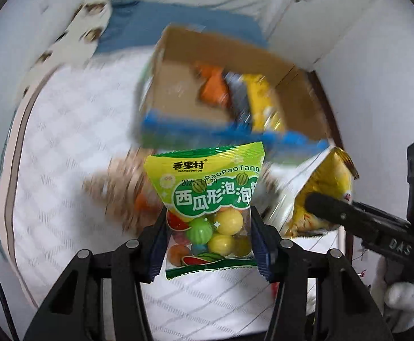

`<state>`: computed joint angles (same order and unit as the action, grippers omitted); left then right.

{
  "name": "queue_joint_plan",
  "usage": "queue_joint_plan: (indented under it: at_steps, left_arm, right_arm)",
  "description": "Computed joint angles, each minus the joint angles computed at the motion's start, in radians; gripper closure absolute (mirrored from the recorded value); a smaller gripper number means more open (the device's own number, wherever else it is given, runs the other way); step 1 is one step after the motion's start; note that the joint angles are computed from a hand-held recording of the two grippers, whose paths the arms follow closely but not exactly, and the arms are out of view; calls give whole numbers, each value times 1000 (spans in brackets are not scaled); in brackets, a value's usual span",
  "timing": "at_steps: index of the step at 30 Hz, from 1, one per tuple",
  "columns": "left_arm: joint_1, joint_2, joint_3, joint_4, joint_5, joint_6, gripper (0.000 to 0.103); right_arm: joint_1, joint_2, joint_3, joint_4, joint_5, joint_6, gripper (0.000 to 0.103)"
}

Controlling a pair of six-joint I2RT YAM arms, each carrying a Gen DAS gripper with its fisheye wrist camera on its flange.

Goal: Organize snacks
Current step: 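Carry both bags into the box and open both tools to release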

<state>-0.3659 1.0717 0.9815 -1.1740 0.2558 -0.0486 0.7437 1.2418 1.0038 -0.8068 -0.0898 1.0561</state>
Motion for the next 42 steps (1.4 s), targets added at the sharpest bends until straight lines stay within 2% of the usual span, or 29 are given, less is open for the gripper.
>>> queue_joint_plan:
  at_steps: [2, 6, 10, 16, 19, 21, 22, 23, 24, 25, 27, 33, 37, 42]
  left_arm:
    - [-41, 122, 102, 52, -32, -9, 54]
    - [-60, 384, 307, 112, -96, 26, 53]
    - [-62, 687, 537, 102, -144, 38, 53]
    - [-50, 1038, 802, 82, -188, 25, 53]
    - [-47, 1203, 977, 26, -215, 19, 53]
    - [-54, 1323, 1121, -48, -254, 26, 53]
    - [-57, 1366, 1179, -79, -268, 26, 53]
    - [-57, 1399, 1221, -98, -276, 25, 53]
    - [-56, 1427, 1260, -103, -283, 22, 50]
    - [-56, 1440, 1283, -104, -284, 22, 45]
    - [-53, 1468, 1334, -111, -267, 22, 25]
    - [-48, 1450, 1332, -86, -226, 24, 22]
    - [-52, 1353, 1190, -1, -213, 17, 22]
    - [-60, 1185, 934, 135, -224, 13, 22]
  right_arm:
    - [-119, 50, 78, -50, -2, -113, 55]
    - [-365, 243, 242, -110, -30, -344, 55]
    - [-527, 485, 423, -154, -29, -497, 55]
    - [-634, 804, 667, -224, -17, -606, 55]
    - [-644, 905, 750, -251, -1, -630, 55]
    - [-648, 965, 803, -262, 1, -639, 55]
    - [-650, 993, 823, -264, -3, -637, 52]
    - [-652, 1027, 859, -288, 5, -633, 33]
    - [-649, 1061, 900, -324, 35, -632, 19]
    - [-651, 1079, 914, -320, 13, -635, 8]
    - [-649, 1113, 948, -334, 16, -630, 4]
    - [-642, 1119, 952, -318, 17, -626, 3]
    - [-619, 1085, 886, -272, 21, -602, 3]
    - [-594, 960, 701, -176, 39, -577, 3]
